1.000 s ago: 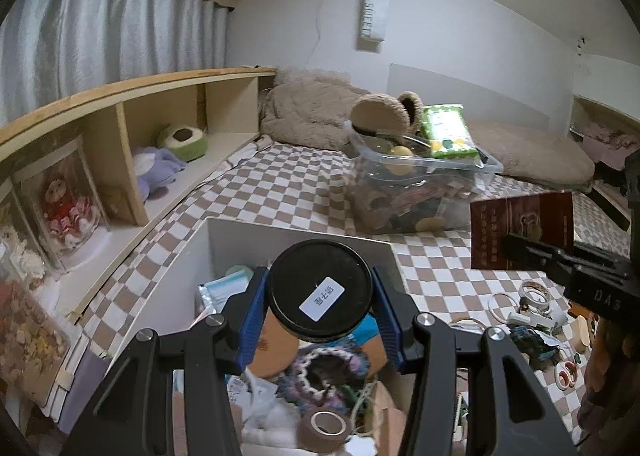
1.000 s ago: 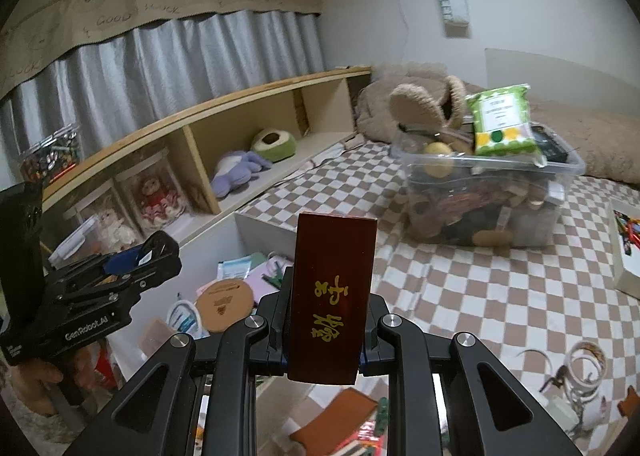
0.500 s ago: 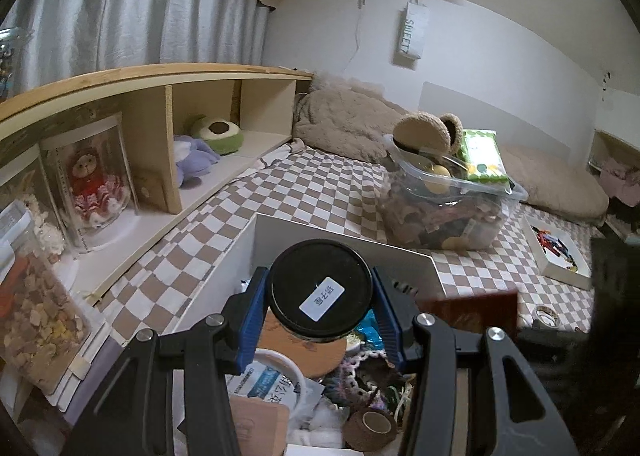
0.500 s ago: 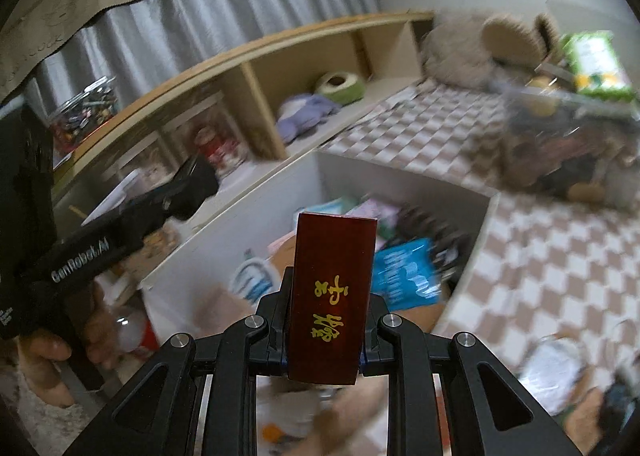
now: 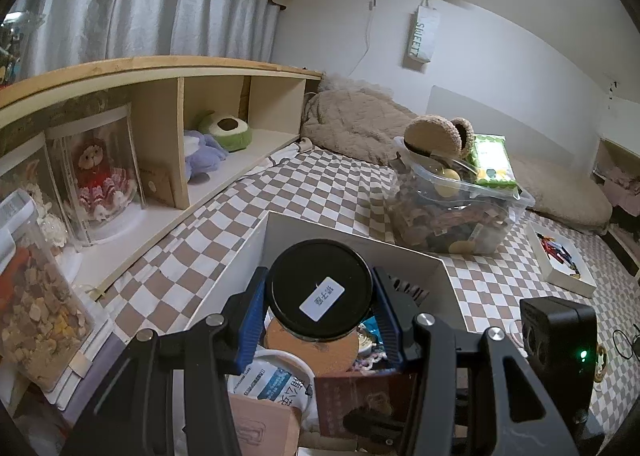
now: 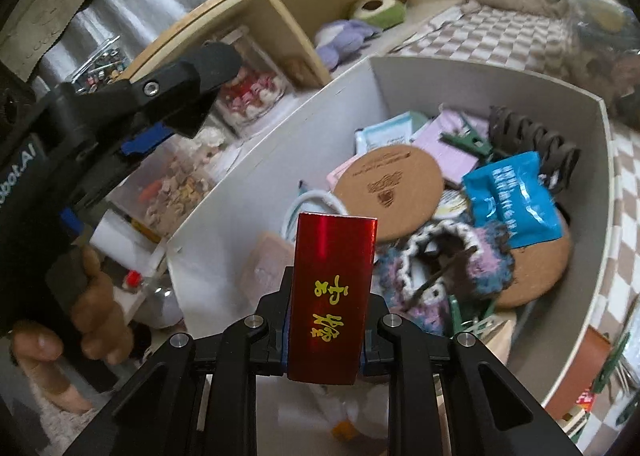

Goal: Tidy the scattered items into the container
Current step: 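Open both grippers to drop the red box and black tin inside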

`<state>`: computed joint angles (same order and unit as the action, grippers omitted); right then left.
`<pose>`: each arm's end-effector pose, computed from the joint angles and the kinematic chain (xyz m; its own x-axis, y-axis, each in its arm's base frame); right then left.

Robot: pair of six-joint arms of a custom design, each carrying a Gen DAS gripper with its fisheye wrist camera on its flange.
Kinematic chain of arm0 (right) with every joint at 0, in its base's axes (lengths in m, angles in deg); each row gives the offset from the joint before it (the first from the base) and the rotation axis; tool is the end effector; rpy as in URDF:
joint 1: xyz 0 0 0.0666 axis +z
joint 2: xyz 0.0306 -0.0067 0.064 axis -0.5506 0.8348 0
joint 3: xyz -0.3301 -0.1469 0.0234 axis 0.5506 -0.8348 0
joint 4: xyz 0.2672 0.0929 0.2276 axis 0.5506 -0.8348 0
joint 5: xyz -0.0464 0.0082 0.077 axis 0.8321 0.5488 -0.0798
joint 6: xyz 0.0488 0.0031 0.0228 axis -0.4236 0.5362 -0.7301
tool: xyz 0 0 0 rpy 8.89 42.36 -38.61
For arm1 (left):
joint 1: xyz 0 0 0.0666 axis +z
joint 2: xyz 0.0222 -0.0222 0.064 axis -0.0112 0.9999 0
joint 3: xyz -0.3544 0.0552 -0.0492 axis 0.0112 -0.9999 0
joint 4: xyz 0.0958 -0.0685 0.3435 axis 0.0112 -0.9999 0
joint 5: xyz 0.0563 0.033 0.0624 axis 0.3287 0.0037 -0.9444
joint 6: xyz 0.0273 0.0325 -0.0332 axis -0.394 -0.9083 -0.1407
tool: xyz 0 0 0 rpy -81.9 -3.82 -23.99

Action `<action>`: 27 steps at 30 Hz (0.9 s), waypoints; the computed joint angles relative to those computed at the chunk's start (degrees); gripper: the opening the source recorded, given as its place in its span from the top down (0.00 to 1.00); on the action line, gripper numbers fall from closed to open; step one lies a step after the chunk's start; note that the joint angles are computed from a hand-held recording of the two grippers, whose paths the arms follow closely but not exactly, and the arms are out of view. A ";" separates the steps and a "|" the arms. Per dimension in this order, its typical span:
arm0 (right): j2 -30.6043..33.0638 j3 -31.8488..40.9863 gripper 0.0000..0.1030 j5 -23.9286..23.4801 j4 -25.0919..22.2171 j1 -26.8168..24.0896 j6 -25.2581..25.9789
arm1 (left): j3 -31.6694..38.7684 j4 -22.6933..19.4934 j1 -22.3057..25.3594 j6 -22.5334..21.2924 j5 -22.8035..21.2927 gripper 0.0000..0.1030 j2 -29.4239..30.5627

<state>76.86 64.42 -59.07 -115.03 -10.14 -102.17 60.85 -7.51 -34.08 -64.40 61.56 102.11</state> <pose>0.3276 0.1511 0.5735 -0.8124 0.1495 -0.5636 -0.2068 0.8299 0.5183 0.3690 -0.2419 0.6281 -0.5090 0.0875 -0.8563 0.4141 0.8970 -0.1545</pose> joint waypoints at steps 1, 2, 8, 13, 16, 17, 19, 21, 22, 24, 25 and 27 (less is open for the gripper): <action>0.32 0.37 0.77 -0.50 -0.58 -0.11 0.31 | 0.05 -0.06 0.08 0.16 0.18 0.52 0.18; 0.68 0.75 0.77 -0.57 -1.28 -0.13 0.48 | 0.03 -0.08 0.10 0.25 0.28 0.52 0.29; 0.60 0.67 0.66 0.94 -2.89 -0.25 1.30 | 0.21 -0.27 0.22 0.54 0.97 0.52 1.25; -0.03 1.33 0.31 2.89 -2.98 0.45 3.43 | 0.34 -0.41 0.38 0.81 1.30 0.52 2.10; -1.23 0.39 0.31 3.60 -2.28 0.55 4.36 | 0.10 -0.27 0.37 0.86 1.46 0.52 2.32; -1.90 -0.26 0.31 3.04 -1.55 0.30 4.36 | 0.12 -0.28 0.34 0.86 1.55 0.52 2.44; -3.17 -1.25 0.31 2.10 -0.35 -0.18 4.07 | 0.23 -0.28 0.28 0.92 1.83 0.52 2.71; -4.30 -1.86 0.31 2.02 -0.03 -0.66 3.72 | 0.60 -0.34 0.31 1.02 2.57 0.52 3.10; -4.95 -2.33 0.31 1.84 0.22 -1.11 3.57 | 1.09 -0.54 0.34 1.12 3.13 0.52 3.47; -6.30 -3.52 0.31 1.38 0.78 -2.24 3.05 | 2.89 -1.37 0.36 1.41 4.42 0.52 4.64; -7.01 -4.14 0.31 1.05 1.05 -2.97 2.73 | 4.19 -1.99 0.30 1.57 4.99 0.52 5.47; -8.18 -5.25 0.31 0.18 1.71 -4.45 2.14 | 6.95 -3.19 -0.06 1.55 5.97 0.52 7.20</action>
